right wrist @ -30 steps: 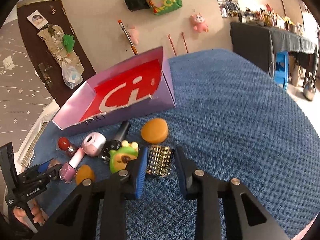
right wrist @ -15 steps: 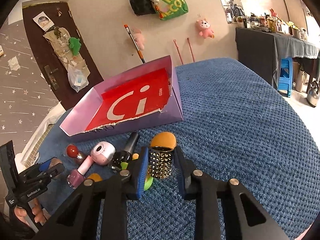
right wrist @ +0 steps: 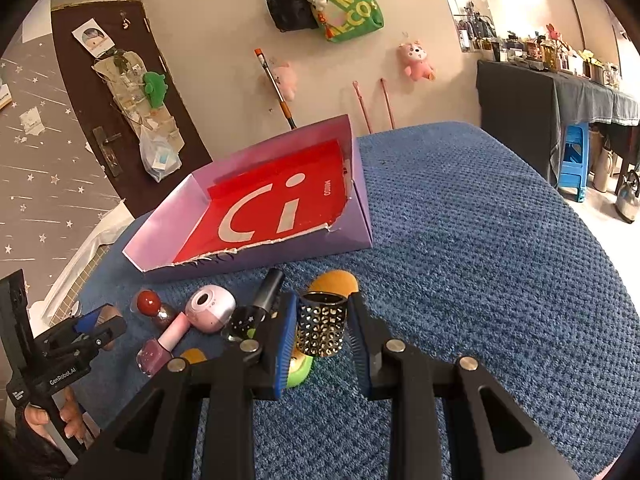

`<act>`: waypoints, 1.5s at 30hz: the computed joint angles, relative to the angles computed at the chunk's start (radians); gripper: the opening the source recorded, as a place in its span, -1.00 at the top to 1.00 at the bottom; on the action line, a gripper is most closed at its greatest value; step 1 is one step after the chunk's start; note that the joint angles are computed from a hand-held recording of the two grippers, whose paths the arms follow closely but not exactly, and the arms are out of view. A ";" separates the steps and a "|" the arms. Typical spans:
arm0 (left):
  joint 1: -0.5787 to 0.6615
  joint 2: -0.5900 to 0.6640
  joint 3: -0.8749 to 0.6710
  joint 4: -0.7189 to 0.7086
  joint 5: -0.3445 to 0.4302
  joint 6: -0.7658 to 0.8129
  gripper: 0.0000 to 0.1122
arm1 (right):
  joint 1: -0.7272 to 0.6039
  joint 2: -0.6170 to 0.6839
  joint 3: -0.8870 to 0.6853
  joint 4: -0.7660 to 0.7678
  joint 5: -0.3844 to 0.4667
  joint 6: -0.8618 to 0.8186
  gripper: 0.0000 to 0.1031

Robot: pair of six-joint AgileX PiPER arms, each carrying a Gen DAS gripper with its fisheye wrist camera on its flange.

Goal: Organize rigid objects
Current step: 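Close the left tool on the eye shadow compact while the right tool closes on the gold cylinder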

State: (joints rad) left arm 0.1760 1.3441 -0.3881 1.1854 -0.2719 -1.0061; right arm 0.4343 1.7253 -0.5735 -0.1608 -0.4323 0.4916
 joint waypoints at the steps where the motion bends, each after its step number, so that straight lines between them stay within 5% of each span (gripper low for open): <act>1: 0.005 0.004 0.003 0.005 -0.004 -0.002 0.08 | -0.004 -0.001 0.005 -0.009 0.002 0.007 0.46; 10: -0.016 0.100 0.006 -0.109 0.011 0.111 0.07 | -0.067 0.076 -0.017 -0.240 0.012 0.239 0.45; 17: -0.005 0.103 0.030 -0.217 -0.018 0.218 0.06 | -0.033 0.118 -0.022 -0.074 -0.014 0.106 0.10; 21: -0.009 0.103 0.035 -0.266 -0.016 0.256 -0.18 | -0.025 0.125 -0.008 -0.027 -0.044 0.057 0.09; 27: -0.019 0.096 0.055 -0.366 -0.018 0.347 -0.20 | -0.046 0.138 -0.012 -0.084 -0.066 0.106 0.08; 38: -0.038 0.097 0.060 -0.462 -0.017 0.419 -0.20 | 0.116 0.150 -0.015 0.450 -0.066 -0.399 0.04; 45: -0.044 0.098 0.075 -0.547 -0.037 0.485 -0.20 | 0.139 0.155 -0.025 0.548 -0.083 -0.491 0.04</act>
